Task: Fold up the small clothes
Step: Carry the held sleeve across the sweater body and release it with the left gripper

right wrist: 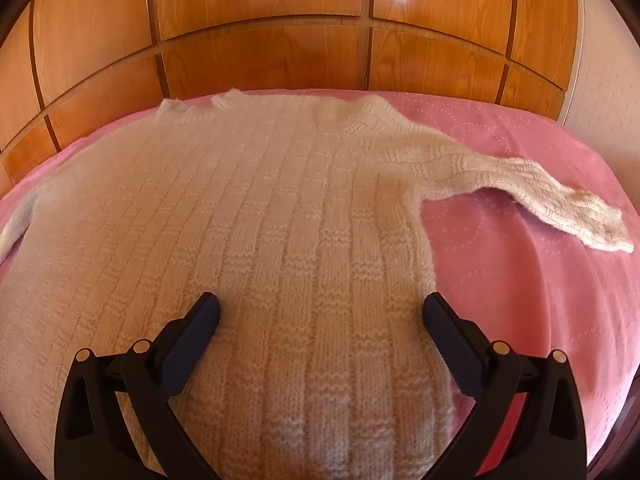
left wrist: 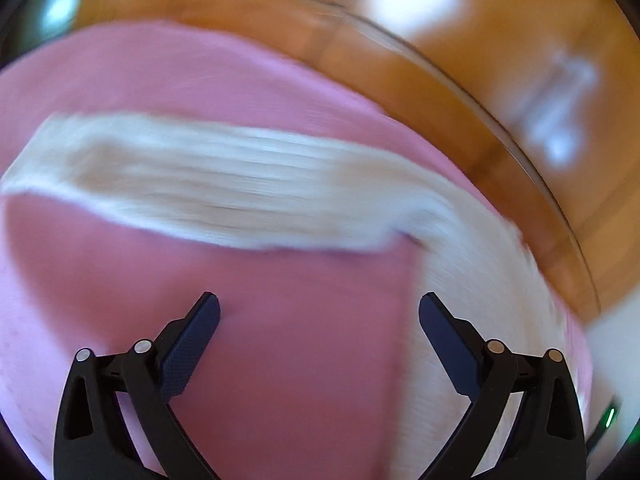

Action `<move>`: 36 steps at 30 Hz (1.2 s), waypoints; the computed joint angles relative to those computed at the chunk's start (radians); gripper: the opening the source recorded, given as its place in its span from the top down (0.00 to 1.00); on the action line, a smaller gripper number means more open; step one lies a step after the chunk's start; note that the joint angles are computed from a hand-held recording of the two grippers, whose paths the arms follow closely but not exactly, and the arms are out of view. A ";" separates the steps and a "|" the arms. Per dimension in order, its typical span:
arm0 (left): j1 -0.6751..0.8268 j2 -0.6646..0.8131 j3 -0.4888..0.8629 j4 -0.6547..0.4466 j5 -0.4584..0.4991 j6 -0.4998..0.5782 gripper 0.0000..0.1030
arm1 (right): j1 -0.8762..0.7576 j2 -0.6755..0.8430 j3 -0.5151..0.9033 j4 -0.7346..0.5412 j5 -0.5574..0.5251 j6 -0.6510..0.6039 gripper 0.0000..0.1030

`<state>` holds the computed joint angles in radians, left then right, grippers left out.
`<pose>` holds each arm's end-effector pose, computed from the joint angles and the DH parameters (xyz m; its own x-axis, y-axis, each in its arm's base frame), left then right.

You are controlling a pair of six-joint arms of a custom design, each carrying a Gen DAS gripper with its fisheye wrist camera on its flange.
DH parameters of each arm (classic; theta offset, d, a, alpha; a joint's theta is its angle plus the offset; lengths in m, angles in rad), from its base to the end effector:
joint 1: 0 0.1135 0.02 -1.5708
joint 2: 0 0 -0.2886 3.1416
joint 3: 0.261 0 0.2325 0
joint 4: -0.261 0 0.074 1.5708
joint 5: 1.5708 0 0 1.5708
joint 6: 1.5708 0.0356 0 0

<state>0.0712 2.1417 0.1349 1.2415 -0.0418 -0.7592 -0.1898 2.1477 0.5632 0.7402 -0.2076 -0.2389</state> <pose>0.2138 0.0167 0.0515 -0.4316 -0.7203 -0.5431 -0.5490 0.6874 -0.4754 0.3025 -0.0506 0.0486 -0.7251 -0.0965 -0.6818 -0.1250 0.9921 -0.0075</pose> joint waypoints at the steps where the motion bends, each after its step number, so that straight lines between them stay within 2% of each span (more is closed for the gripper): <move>1: 0.051 0.030 -0.022 0.064 0.031 -0.003 0.19 | 0.002 0.003 0.001 0.005 0.003 0.001 0.02; 2: 0.118 0.076 -0.053 0.164 0.068 -0.001 0.22 | 0.005 0.004 -0.002 0.012 0.006 0.003 0.02; 3: 0.153 0.089 -0.066 0.200 0.077 0.006 0.23 | 0.005 0.005 -0.002 0.014 0.007 0.004 0.02; 6: 0.281 0.139 -0.069 0.277 0.137 0.027 0.24 | 0.008 0.004 -0.010 0.022 0.007 0.008 0.02; 8: 0.361 0.170 -0.050 0.302 0.188 -0.006 0.34 | 0.006 0.003 -0.008 0.018 0.006 0.007 0.02; 9: 0.388 0.163 -0.033 0.278 0.203 -0.015 0.42 | 0.006 0.003 -0.008 0.018 0.006 0.007 0.02; 11: 0.446 0.119 0.030 0.154 0.239 -0.012 0.55 | 0.005 0.002 -0.009 0.019 0.006 0.006 0.02; 13: 0.484 0.055 0.102 -0.028 0.256 0.014 0.88 | 0.004 0.002 -0.008 0.018 0.004 0.005 0.02; 14: 0.503 0.014 0.146 -0.138 0.267 0.041 0.93 | 0.003 0.003 -0.008 0.017 0.003 0.005 0.02; 16: 0.537 -0.036 0.167 -0.189 0.281 0.096 0.94 | 0.003 0.004 -0.007 0.017 0.002 0.006 0.02; 18: 0.550 -0.123 0.182 -0.225 0.231 0.174 0.95 | 0.005 0.003 -0.009 0.021 0.005 0.006 0.02; 20: 0.575 -0.160 0.210 -0.256 0.237 0.243 0.95 | 0.004 0.003 -0.009 0.020 0.005 0.005 0.02; 23: 0.588 -0.143 0.301 -0.380 0.250 0.333 0.95 | 0.003 0.004 -0.007 0.020 0.005 0.004 0.02; 26: 0.581 -0.062 0.324 -0.376 0.262 0.305 0.93 | 0.003 0.003 -0.007 0.019 0.004 0.004 0.02; 27: 0.584 -0.040 0.327 -0.370 0.260 0.279 0.77 | 0.003 0.003 -0.007 0.019 0.004 0.004 0.02; 28: 0.600 -0.006 0.321 -0.340 0.271 0.230 0.45 | 0.003 0.004 -0.006 0.019 0.004 0.004 0.02; 29: 0.614 0.031 0.305 -0.252 0.298 0.183 0.33 | 0.003 0.004 -0.006 0.019 0.004 0.004 0.02; 30: 0.630 0.070 0.264 -0.110 0.316 0.123 0.22 | 0.003 0.004 -0.008 0.020 0.004 0.004 0.02; 31: 0.628 0.073 0.259 -0.093 0.296 0.099 0.22 | 0.003 0.004 -0.009 0.021 0.004 0.004 0.02; 33: 0.635 0.060 0.294 -0.156 0.268 0.065 0.23 | 0.003 0.004 -0.010 0.023 0.004 0.004 0.02; 34: 0.632 0.047 0.309 -0.193 0.250 0.055 0.41 | 0.004 0.005 -0.011 0.025 0.004 0.005 0.02; 35: 0.621 0.015 0.344 -0.290 0.202 0.058 0.57 | 0.004 0.004 -0.012 0.026 0.005 0.004 0.02; 36: 0.613 -0.009 0.381 -0.383 0.173 0.074 0.86 | 0.004 0.004 -0.013 0.028 0.006 0.004 0.02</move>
<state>0.6838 2.1331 0.5160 0.8590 0.1316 -0.6849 -0.1859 2.1521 0.5501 0.7687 -0.2019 -0.2346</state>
